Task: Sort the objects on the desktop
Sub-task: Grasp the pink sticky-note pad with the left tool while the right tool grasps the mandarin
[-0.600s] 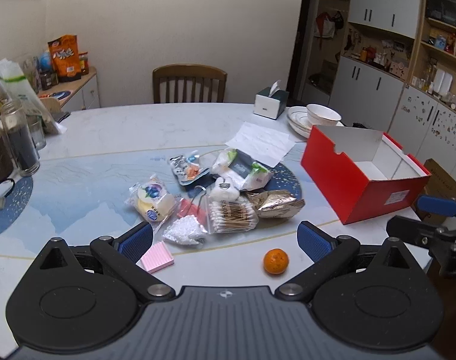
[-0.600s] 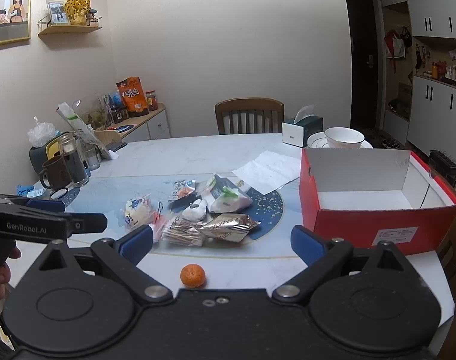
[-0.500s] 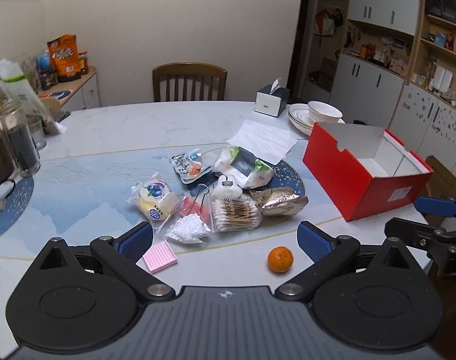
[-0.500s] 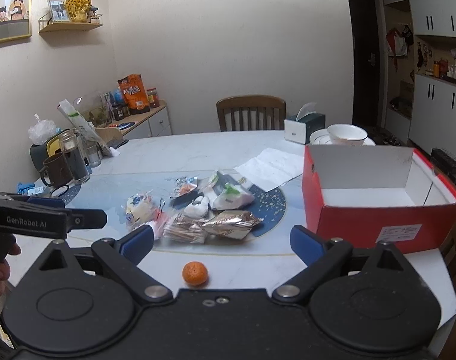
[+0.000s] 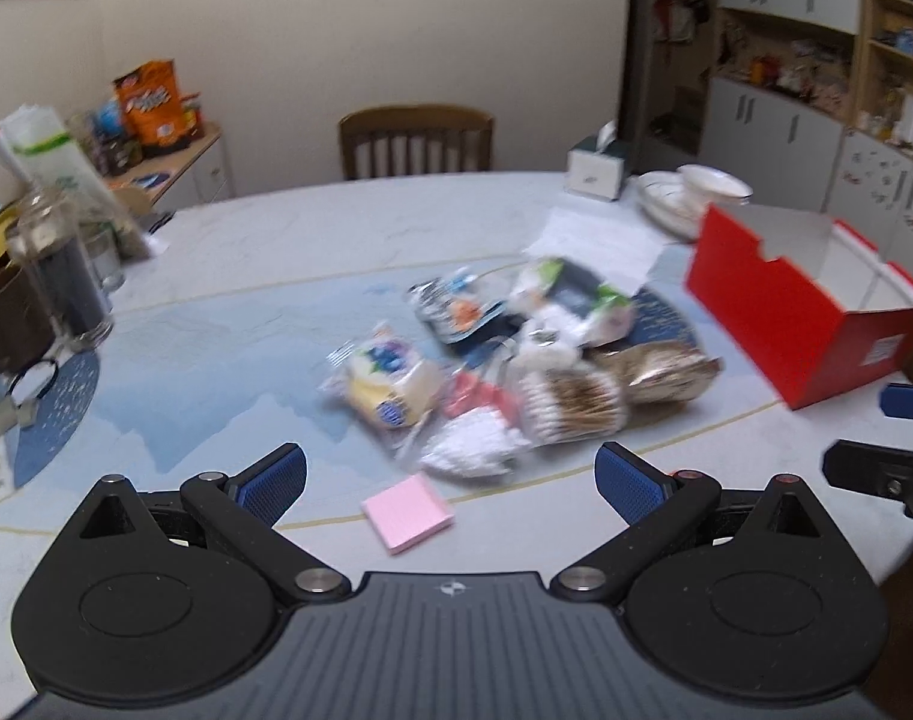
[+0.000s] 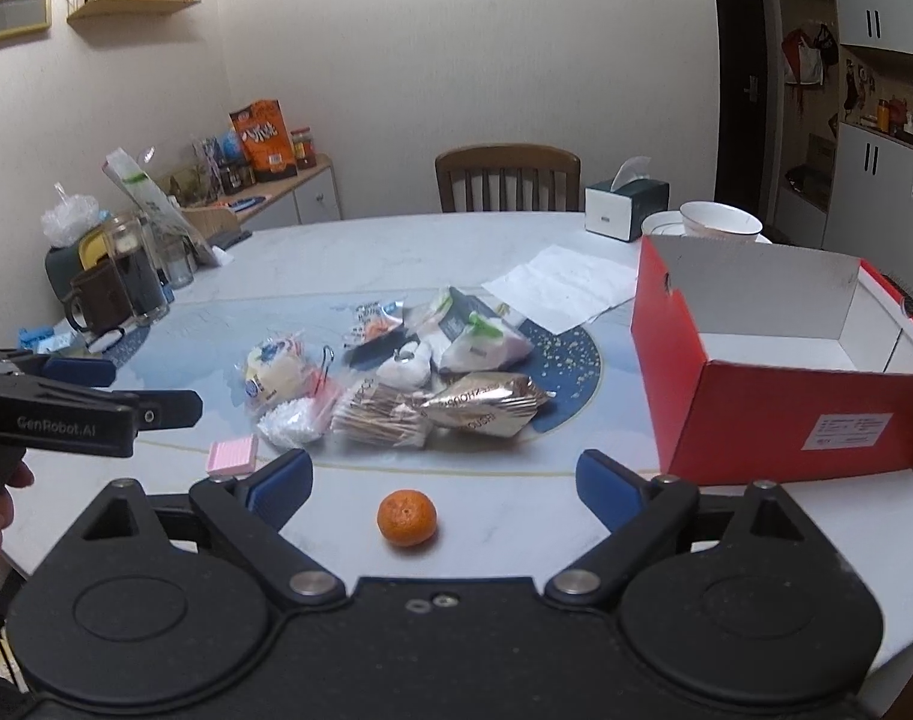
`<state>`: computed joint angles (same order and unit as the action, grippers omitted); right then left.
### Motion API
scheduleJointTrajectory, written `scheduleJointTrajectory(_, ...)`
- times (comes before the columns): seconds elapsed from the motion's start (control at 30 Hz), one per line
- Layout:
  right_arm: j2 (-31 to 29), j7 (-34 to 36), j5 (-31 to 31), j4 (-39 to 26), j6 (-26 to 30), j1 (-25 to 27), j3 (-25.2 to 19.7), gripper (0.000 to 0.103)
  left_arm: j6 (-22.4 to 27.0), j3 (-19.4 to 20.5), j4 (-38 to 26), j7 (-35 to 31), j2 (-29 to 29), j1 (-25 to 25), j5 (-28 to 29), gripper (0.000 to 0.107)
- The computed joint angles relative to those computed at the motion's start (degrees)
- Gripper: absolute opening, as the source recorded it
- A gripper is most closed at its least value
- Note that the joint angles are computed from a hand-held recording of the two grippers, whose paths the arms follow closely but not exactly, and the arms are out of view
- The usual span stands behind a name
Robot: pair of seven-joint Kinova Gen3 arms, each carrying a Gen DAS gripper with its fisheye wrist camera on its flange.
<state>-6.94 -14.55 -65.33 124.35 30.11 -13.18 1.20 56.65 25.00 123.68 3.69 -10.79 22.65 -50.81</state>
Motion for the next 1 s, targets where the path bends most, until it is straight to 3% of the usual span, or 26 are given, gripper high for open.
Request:
scheduleJointTrajectory(0.3, 3.6, -2.5, 1.2, 0.4, -7.3, -3.1, -3.9, 0.084, -1.4, -4.4, 1.0, 3.3, 6.3, 0.3, -1.9, 0.103)
scheduleJointTrajectory(0.5, 6.0, -7.6, 6.4, -0.2, -10.3, -4.2, -6.7, 0.08, -4.1, -8.8, 0.5, 2.4, 9.8, 1.1, -1.0, 0.101)
scheduleJointTrajectory(1.0, 11.1, -23.7, 22.1, -3.4, -12.6, -3.4, -11.7, 0.063, -8.7, -13.6, -0.3, -3.6, 11.8, 0.0, 5.0, 0.067)
